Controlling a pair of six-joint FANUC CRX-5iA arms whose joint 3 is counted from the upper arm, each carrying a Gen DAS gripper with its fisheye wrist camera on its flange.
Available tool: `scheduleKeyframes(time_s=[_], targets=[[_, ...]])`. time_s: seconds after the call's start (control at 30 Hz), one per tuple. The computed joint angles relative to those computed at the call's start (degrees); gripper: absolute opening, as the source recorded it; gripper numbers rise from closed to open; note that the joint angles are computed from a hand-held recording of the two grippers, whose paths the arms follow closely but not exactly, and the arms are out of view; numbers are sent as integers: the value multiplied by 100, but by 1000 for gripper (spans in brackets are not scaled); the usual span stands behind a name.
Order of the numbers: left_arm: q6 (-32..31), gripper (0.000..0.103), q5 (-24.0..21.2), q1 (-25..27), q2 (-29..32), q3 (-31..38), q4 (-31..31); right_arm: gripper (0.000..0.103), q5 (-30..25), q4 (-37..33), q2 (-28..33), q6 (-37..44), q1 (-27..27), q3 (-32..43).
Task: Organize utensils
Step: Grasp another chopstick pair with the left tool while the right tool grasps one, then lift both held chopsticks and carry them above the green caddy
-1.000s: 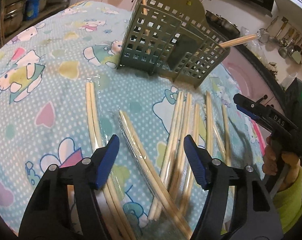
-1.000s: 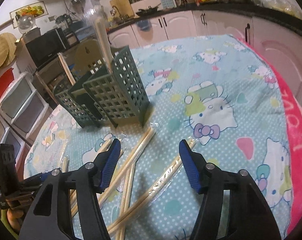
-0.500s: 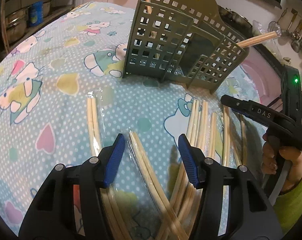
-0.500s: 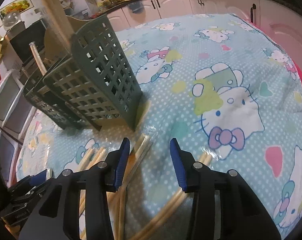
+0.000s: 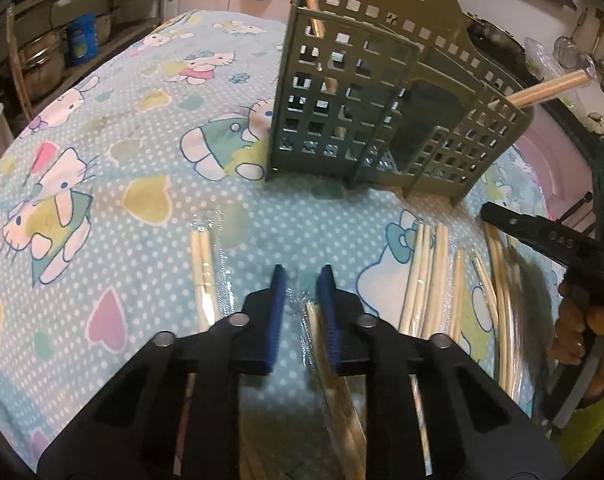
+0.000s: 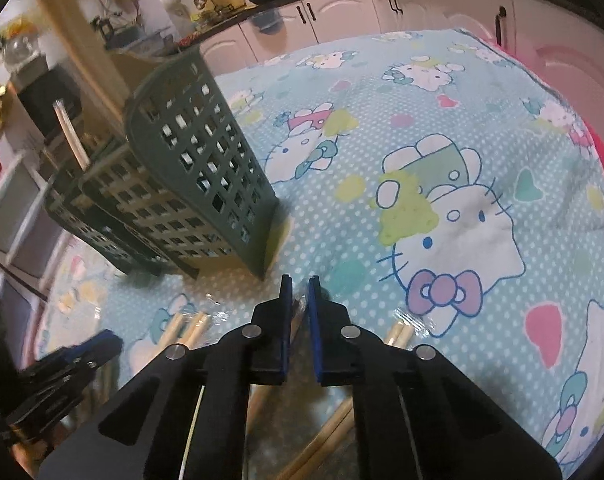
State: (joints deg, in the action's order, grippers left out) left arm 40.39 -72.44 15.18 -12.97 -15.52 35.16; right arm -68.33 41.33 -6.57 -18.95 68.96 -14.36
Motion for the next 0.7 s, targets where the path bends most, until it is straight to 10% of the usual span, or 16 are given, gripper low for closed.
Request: scheduleKeyframes(time_s=[0.7], targets=[[-653,2,-486,593,-151,141,1631,6,-241,1458,-186,-31,823,356]])
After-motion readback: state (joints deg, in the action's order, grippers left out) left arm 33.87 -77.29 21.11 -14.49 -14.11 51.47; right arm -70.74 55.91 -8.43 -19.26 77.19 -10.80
